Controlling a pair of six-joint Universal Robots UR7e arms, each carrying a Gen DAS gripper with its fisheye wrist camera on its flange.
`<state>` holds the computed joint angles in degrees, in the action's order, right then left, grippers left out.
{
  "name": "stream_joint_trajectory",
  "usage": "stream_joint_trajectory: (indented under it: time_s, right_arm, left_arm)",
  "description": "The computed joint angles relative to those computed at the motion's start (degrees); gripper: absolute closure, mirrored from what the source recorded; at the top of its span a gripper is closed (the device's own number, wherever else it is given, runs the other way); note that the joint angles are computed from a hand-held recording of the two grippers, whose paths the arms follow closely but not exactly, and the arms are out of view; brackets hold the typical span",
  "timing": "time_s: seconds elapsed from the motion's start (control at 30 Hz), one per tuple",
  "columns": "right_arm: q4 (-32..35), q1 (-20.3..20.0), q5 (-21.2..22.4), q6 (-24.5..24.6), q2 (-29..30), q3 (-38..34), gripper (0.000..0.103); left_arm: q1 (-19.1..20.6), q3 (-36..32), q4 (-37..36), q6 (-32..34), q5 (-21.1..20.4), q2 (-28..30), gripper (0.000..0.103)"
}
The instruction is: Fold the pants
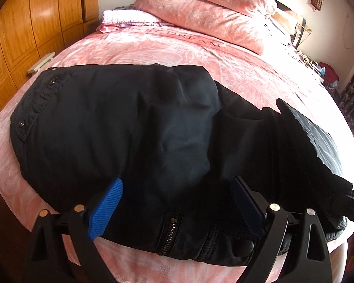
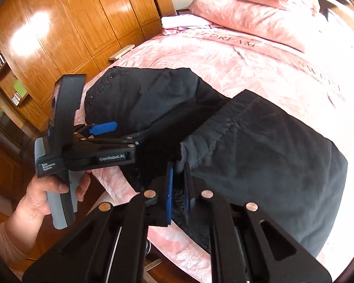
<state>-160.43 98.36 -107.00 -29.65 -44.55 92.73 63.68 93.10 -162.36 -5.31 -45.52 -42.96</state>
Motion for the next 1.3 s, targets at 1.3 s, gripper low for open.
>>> stream_joint_trajectory:
  time_s: [1.3]
  right_arm:
    - [-0.4, -4.1, -2.6, 8.4, 3.5, -8.5, 0.058]
  left_arm:
    - [-1.1, -1.6, 5.5, -0.4, 2.1, 0.9, 0.006]
